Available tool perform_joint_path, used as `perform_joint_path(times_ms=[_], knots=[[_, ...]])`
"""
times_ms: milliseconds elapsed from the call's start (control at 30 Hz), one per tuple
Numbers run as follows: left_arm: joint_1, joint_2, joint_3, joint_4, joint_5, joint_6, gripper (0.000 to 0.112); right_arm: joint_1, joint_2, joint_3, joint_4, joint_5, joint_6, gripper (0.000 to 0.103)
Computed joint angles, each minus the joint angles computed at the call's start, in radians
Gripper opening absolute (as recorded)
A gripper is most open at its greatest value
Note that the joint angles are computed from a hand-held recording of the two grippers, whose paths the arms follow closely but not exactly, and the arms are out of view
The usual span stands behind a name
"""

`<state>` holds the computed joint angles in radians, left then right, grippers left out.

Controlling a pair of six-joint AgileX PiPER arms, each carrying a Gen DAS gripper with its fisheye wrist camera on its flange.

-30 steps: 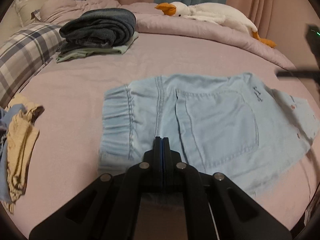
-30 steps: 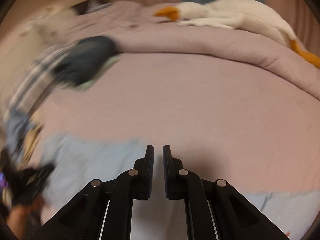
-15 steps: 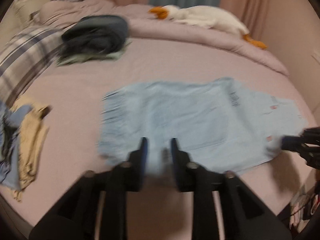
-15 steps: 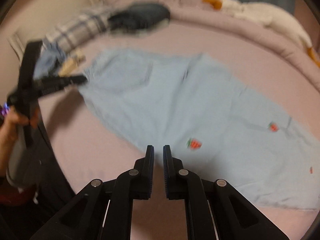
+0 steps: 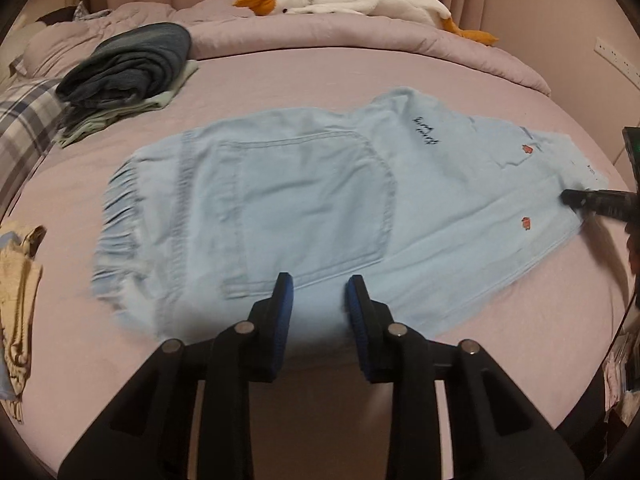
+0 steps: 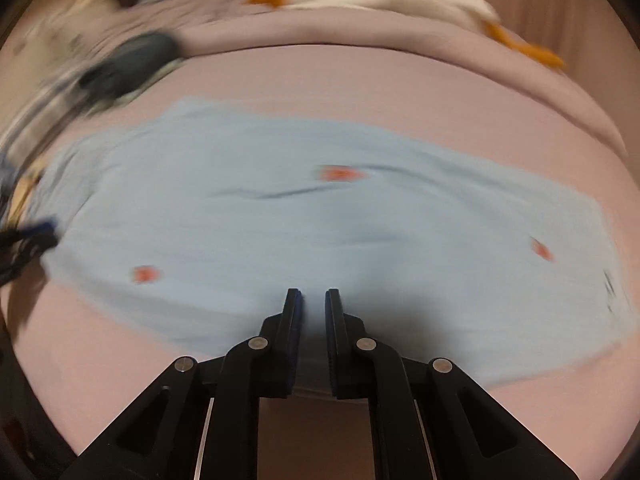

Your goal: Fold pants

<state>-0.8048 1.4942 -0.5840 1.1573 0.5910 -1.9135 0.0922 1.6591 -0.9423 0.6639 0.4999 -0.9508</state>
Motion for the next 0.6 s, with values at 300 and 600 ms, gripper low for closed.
perform_joint_path(times_ms=[300, 600], knots=[[0.006, -0.032, -0.097, -0.209, 0.093, 0.211, 0.051, -0.249, 0.105, -0.216, -0.172, 0.035, 0.291, 0.0], [0.089, 0.217, -0.441, -0.321, -0.146, 0.455, 0.057, -0.378, 0.113, -0.213, 0.272, 0.262, -0.098, 0.035]])
